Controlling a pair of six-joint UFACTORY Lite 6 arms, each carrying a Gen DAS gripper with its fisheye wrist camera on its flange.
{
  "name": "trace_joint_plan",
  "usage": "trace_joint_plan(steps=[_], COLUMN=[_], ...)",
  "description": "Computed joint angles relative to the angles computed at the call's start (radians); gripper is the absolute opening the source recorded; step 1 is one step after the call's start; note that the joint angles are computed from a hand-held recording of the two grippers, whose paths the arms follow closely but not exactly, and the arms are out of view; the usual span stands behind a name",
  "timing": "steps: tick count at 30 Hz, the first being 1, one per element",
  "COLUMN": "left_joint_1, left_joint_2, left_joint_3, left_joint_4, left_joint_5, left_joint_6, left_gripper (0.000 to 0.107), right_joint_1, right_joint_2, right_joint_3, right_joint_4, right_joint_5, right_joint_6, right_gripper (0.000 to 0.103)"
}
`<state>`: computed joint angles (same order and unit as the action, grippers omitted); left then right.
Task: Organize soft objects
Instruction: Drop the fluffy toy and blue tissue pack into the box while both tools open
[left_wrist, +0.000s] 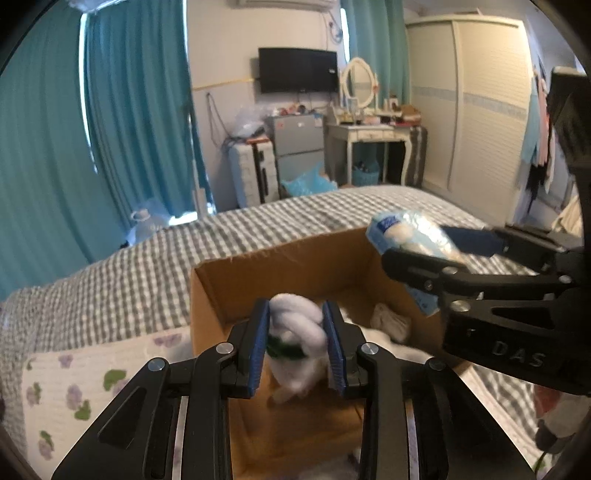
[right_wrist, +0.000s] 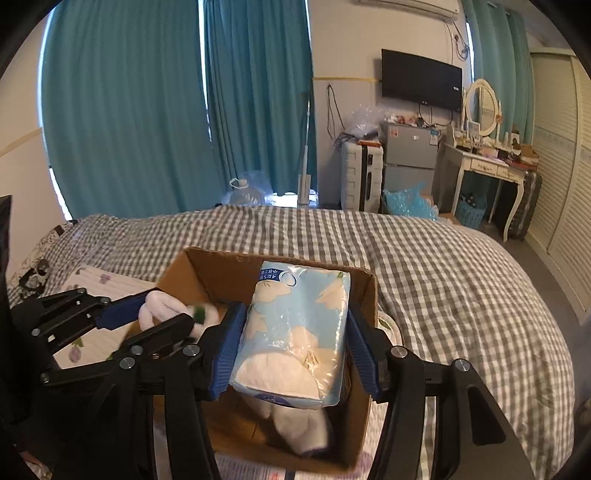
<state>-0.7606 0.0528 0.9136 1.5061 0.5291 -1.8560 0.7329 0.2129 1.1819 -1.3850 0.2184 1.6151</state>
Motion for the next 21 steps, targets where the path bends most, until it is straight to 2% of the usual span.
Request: trace_joint_plan(steps=[2,4,9,10,11,13,15,18,21], left_joint_1=[0.015,0.013,-0.025,-0.037,-0.045,-0.08,-0.132,-0.199,-0.339], left_joint_2=[0.032,0.075,0.054,0.035,0.021,-0.022,-0.088,-0.17,-0.239], left_joint_3=[0.012,0.048,0.041,0.043,0.047,0.041,0.033,0.079,0.142], left_joint_4=[0.031,-0.001,-0.001,-0.028,-0.046,-0.053,-0.07,-0.192,-0.255], left_joint_5=[0.0,0.039,0.121,0.138,0.148,0.21,0.264,0.329,0.503], left_joint_6=[-0.032,-0.002,-0.015,0.006,0.022,0.017,0.022,0.133,0.216], left_gripper=[0.031,0.032,0.032,0.036,0.051,0.072,0.075,0.075,0.075], right_joint_1=[-0.019,-0.031,-0.031,-0.03,-0.026,-0.02,-0.002,0.043,0.14], right_joint_2=[0.037,0.049,-0.036,-0.057,-0.091,-0.169,-0.255,-0.39,-0.524], right_joint_3=[0.021,0.026,-0.047,-0.06,-0.075,-0.108,-0.133,-0.149,-0.129], right_joint_4=[0.002,-0.018,-0.152,-0.128,-0.078,0.024,0.155,0.325,0.414], right_joint_5=[-0.033,-0.04,0.004,0.009,0.02,0.039,0.078,0.171,0.339], right_joint_6=[0.011,0.043,0.182,0.159,0.11,0.006,-0.128,-0.312,-0.418], right_gripper=[0.058,0.074,0.079,0.081,0.081,0.081,0.081,0.084,0.087])
